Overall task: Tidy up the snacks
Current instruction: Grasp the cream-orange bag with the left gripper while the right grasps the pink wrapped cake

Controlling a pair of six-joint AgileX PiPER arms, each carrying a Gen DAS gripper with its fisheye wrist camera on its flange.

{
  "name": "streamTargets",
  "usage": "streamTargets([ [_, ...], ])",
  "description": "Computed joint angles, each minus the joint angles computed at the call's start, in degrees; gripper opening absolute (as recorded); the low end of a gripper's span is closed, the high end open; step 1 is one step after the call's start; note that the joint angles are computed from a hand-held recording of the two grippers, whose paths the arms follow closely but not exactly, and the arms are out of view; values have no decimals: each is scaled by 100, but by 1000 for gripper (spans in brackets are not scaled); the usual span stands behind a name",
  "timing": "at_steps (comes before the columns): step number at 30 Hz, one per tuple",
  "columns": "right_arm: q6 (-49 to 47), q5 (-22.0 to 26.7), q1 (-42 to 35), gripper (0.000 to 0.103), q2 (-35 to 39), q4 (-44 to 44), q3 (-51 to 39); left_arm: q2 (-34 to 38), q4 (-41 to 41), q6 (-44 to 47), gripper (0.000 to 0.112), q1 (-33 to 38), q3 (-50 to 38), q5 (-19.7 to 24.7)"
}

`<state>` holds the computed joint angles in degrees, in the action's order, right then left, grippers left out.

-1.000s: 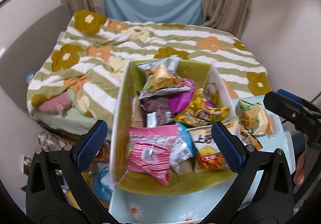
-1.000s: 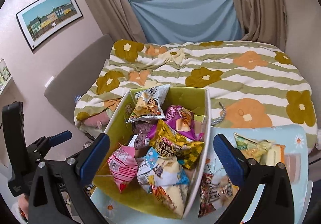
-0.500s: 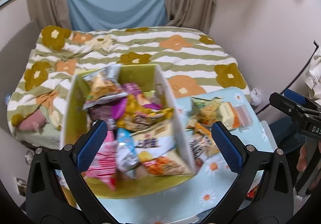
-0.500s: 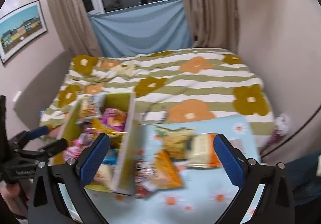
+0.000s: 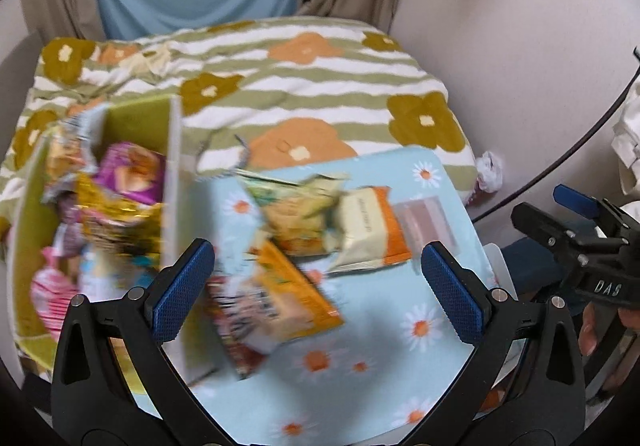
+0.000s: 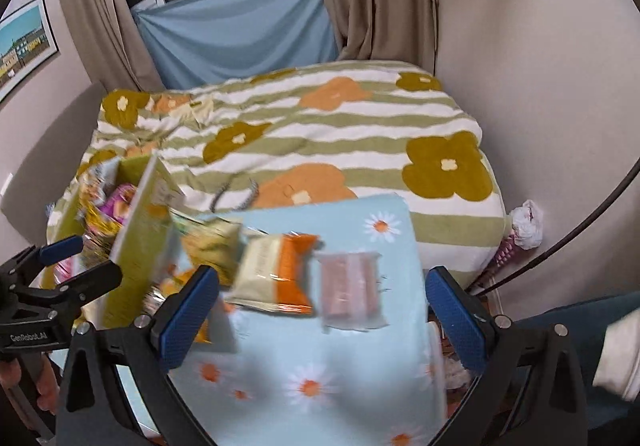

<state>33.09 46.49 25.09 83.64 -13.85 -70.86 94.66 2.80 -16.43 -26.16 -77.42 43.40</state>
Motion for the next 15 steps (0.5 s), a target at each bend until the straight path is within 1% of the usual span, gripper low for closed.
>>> streamTargets([
  [3, -820, -386, -501, 103, 94, 408, 316, 618, 195, -392, 103, -349, -353, -38],
  [8, -2209, -883, -1173, 103, 443, 1317, 679, 1695, 192, -576, 101, -581, -1105, -33],
  [11, -2680, -1132, -1326, 103, 689, 1599, 850, 2276, 99, -606, 98, -583, -1550, 29],
  [15, -3188, -1449, -1477, 103, 918, 2016, 1041, 2806, -16, -649, 97, -516, -1970, 95],
])
